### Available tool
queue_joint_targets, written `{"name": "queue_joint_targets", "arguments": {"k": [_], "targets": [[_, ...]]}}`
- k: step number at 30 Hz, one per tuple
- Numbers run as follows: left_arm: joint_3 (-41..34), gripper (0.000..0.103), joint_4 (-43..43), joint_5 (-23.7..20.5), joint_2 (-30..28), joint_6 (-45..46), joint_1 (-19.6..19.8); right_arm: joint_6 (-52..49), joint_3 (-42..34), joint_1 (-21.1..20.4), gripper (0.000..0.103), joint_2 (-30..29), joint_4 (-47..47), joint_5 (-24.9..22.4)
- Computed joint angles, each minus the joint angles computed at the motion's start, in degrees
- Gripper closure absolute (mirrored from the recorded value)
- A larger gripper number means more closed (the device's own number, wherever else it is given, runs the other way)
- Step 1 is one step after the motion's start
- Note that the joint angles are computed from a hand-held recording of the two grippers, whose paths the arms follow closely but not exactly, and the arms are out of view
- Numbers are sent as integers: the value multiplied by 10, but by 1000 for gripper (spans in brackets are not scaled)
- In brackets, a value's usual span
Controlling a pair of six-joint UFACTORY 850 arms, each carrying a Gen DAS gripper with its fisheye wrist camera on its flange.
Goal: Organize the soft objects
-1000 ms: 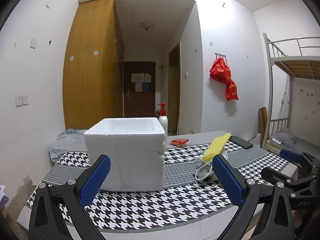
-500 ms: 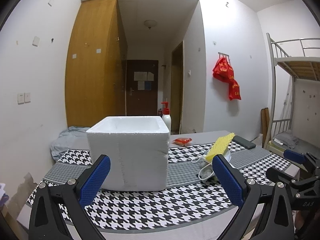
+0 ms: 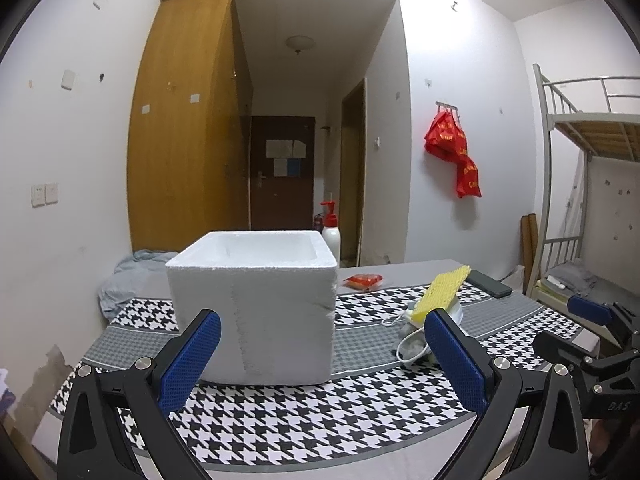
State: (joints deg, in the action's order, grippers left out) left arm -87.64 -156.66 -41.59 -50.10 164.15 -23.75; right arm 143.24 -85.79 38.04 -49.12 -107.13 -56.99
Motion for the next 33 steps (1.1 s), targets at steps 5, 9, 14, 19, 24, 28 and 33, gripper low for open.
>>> {"name": "queue_joint_targets", "arguments": {"k": [5,9,14,19,24,28,33], "targets": [[-17,1,27,13,-5,-16,-4,-2,1,-5,0,3,3,2],[-40,1,78,30,-14,-53,-7,-2,3,-14,0,6,9,16],[-72,1,129,44,-29,-91,-14,-3,8,-26,0,11,9,30],[-116,1,215,61,-49,-161,-21,-4,13,-38,0,16,18,37],[-160,1,267,82,-71,-205,-30,8,24,-49,0,22,22,42],[-199,1,321,101,-90,-255,-37,13,31,-56,0,26,28,46],[-259,1,421,126,-121,-339,-48,18,36,-65,0,26,28,55]]}}
